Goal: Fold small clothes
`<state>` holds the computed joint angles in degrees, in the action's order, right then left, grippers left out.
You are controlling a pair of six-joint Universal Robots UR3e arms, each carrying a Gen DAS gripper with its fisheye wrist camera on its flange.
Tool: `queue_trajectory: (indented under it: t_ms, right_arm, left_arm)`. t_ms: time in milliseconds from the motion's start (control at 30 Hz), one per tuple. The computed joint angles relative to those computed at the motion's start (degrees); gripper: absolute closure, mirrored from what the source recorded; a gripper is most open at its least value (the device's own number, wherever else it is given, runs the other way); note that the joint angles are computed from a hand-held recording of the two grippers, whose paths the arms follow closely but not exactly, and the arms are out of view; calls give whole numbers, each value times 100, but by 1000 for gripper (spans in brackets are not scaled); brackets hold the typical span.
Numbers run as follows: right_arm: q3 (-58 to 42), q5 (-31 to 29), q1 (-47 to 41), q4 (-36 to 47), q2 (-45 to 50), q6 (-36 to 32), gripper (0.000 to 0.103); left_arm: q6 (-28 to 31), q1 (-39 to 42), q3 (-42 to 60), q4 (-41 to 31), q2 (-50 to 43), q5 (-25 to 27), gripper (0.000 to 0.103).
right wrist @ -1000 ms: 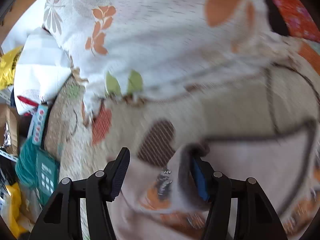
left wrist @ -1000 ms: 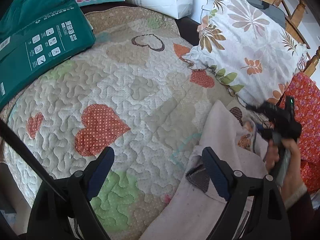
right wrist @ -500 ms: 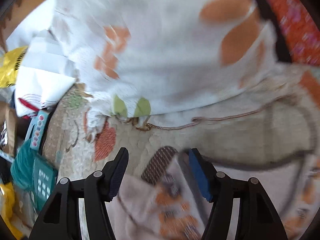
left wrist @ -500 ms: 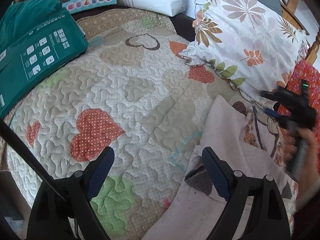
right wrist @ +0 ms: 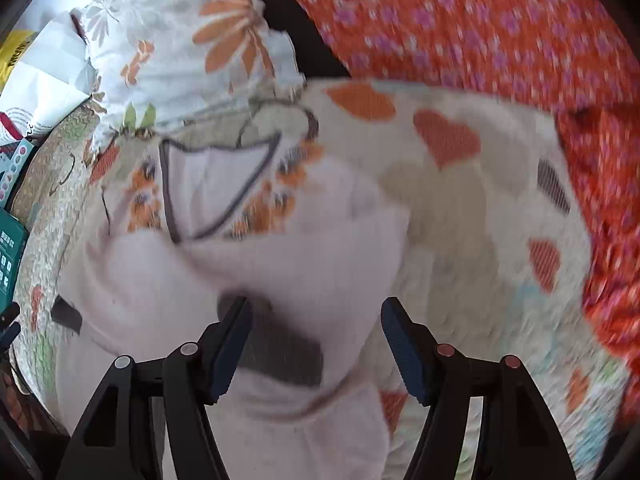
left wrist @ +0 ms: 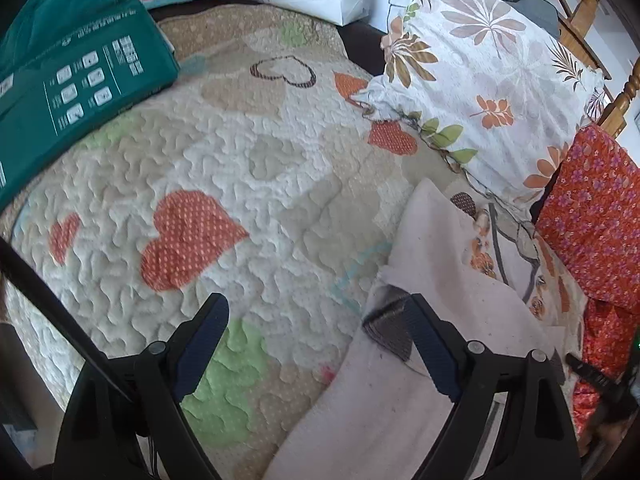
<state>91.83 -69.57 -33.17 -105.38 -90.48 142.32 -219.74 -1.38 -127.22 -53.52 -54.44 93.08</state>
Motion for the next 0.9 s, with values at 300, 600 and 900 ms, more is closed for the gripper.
queue_trajectory:
  t_ms: [300, 600, 900]
  right_arm:
    - [1119, -355, 557, -1325, -963, 0, 92]
    - [2385, -1211, 53, -2230, -1395, -31, 84]
    - [2473, 570, -3918, 2174, -3806, -3172, 47]
  left_arm:
    - [-29, -146, 50, 102, -208, -42, 15]
    - [91, -133, 54, -14, -180, -12, 15]
    - [955, -60, -228, -242, 306, -282, 15]
